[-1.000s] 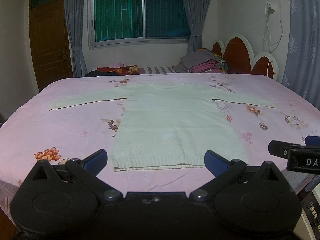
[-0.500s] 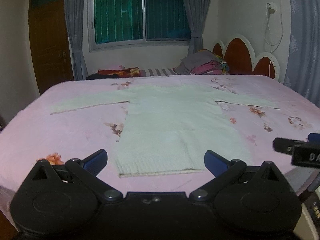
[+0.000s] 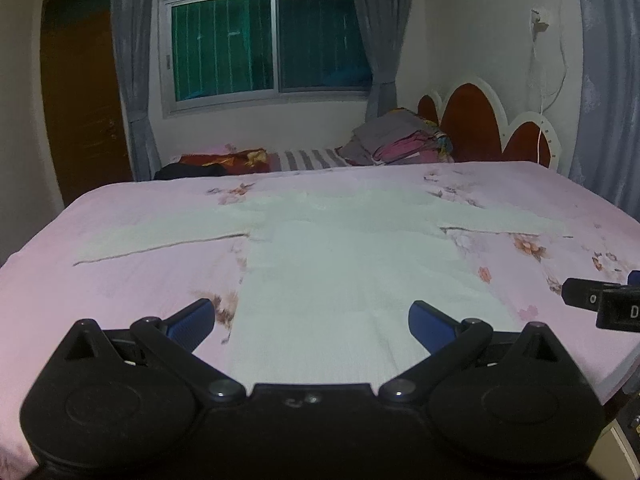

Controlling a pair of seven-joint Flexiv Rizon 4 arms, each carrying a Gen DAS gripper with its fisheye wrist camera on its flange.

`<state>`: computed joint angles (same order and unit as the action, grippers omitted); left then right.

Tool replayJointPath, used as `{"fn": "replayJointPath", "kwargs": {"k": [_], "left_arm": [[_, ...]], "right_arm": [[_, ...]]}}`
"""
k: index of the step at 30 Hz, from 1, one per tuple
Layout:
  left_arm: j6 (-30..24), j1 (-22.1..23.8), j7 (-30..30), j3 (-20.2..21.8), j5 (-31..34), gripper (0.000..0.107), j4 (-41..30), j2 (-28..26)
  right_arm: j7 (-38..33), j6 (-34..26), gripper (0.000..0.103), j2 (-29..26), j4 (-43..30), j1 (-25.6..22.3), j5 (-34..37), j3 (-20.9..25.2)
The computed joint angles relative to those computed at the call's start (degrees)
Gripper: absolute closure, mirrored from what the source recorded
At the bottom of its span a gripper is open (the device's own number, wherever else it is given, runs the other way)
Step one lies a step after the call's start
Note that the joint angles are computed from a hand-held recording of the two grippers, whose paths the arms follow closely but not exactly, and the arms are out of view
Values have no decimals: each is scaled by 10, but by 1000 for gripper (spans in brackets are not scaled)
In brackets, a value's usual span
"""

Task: Fold small clothes
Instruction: 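Move the right gripper to the sweater's side edge and grasp it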

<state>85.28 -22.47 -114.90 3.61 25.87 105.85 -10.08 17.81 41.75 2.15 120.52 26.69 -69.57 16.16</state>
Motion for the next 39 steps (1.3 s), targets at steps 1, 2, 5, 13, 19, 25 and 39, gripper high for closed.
{"fn": "replayJointPath", "kwargs": {"k": [1,2,5,13,19,25,39], "left_arm": [[8,11,16,-9,-15,4,-5,-10],[10,13,24,-10,-22,4,-15,-22],[25,49,100,-49,-95,4,-24,-53],[5,80,242,-94,-219,4,-74,-110],[9,69,297,-104,-279,4,-118,-157],[-10,22,297,-68,-307,4,-200,-218],[-238,-59,165,43,-221,4,-554,-414]], "right_arm": [[-2,0,0,-9,-8,-2,-2,-5],[-1,3,0,-18,-14,-4,-5,-10],[-3,9,0,-43,-35,-9,-13,-26],[-20,8,0,-88,-80,-10,-11,-56],[-39,6,0,-98,-87,-18,-1,-70],[-43,37,0,-109,-87,-48,-11,-93],[5,251,0,-168,-87,-211,-35,-186]]}}
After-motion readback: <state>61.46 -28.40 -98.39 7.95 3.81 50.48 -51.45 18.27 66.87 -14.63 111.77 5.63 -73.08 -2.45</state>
